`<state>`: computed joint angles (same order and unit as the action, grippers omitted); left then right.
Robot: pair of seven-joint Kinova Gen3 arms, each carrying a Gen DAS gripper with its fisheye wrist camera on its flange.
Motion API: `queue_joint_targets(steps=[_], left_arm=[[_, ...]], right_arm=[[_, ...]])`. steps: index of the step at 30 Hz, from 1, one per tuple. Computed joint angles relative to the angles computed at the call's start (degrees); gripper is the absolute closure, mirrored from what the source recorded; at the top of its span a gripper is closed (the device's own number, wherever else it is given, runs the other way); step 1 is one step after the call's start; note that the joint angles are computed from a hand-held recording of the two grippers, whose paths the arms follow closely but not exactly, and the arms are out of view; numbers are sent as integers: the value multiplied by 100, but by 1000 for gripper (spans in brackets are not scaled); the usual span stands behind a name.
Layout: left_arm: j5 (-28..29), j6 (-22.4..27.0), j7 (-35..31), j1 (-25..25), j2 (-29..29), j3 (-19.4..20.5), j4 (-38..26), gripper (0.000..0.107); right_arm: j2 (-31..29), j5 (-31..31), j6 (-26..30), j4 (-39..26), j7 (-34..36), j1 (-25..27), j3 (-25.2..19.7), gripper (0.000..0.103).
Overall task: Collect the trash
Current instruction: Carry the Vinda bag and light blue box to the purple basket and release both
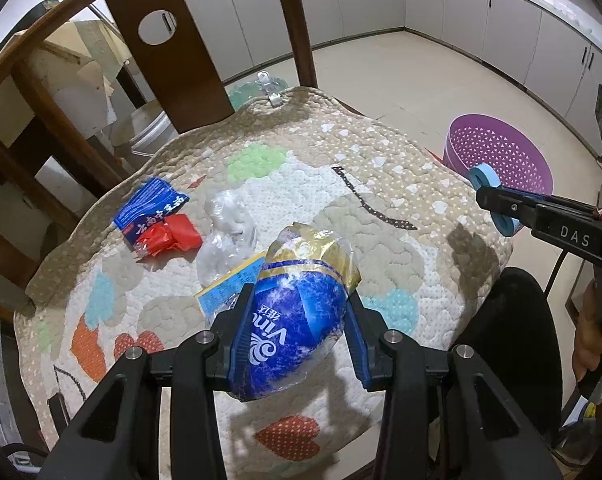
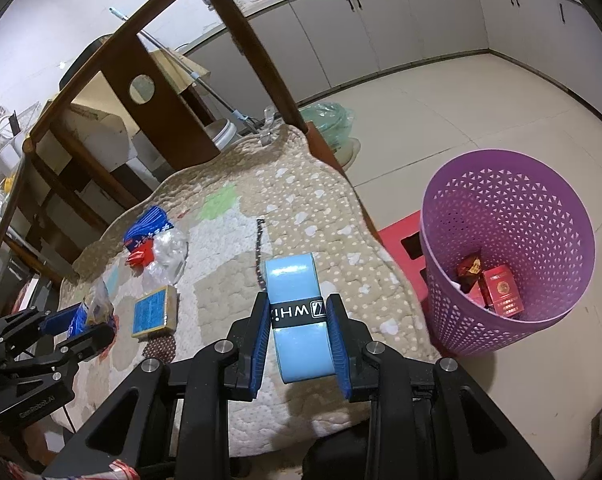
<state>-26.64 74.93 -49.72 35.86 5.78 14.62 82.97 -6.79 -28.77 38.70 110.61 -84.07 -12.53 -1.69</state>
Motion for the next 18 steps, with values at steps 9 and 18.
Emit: queue_joint_targets(steps=[9,18], left_arm=[[-49,-33,-249,200,497,-88,-531,67],[-30,-127,-681,564,1146,-356,-1383,67]], right_arm=[[114,-62,75,-50,186,260,201,73],[171,-66,113,-63,361,641,376,73]])
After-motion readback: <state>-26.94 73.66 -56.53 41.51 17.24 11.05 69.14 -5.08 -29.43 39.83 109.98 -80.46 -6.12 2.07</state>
